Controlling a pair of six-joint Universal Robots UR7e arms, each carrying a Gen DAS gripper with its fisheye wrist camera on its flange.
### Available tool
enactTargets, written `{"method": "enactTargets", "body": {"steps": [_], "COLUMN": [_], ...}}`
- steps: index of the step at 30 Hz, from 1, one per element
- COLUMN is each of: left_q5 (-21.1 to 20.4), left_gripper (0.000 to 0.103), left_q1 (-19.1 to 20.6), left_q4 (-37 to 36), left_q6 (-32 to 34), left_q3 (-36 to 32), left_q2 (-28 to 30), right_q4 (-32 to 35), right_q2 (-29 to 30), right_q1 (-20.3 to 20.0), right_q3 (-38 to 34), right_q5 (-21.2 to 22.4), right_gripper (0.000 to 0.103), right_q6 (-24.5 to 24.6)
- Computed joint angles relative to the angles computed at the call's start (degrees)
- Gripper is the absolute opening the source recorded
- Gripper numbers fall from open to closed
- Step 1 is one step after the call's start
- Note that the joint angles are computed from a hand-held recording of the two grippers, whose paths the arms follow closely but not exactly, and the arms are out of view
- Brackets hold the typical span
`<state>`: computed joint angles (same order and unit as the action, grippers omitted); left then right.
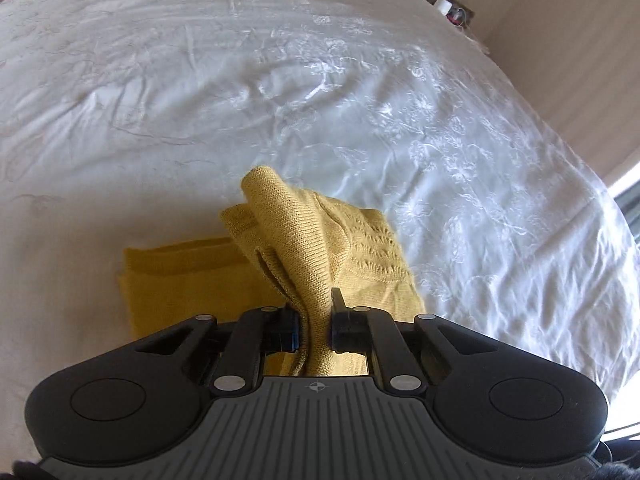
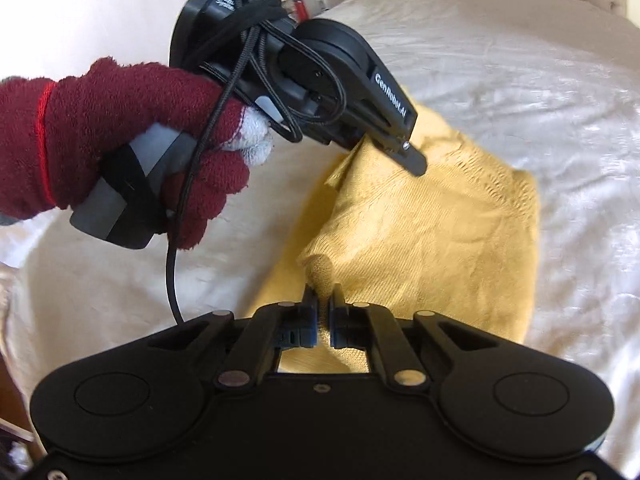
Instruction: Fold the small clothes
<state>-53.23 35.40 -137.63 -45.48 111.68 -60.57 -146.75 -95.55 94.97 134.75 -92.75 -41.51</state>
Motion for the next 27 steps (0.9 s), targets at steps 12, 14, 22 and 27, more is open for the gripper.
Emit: {"method": "enactTargets", "body": {"steps": [12, 14, 22, 27], "left_q5": [-1.56, -0.25, 13.67, 10.11], "left_gripper": [0.032, 0.036, 0.075, 0.084], "left_q1": [6.8, 6.8, 3.01, 3.92], "left_q4": [-4.68, -6.73, -1.6, -4.05], "left_q6": [-9.4, -9.71, -14.66, -8.47], "left_q3": [9.88, 10.49, 9.47, 7.24], "left_q2": [-5.94, -6.06, -7.08, -4.52], "right_q4": [5.93, 10.43, 8.35, 2.14], "right_q2": [12.12, 10.0, 4.58, 10.19], "right_q1": [2.97, 1.62, -1.25, -2.25], "right_q3": [-2.3, -3.2, -5.21, -9.85], "right_q5": [-4.12, -0.85, -0.24, -1.81], "right_gripper": [0.043, 0.055, 0.08, 0.094], "right_q6": [-1.84, -2.71, -3.39, -2.25]}}
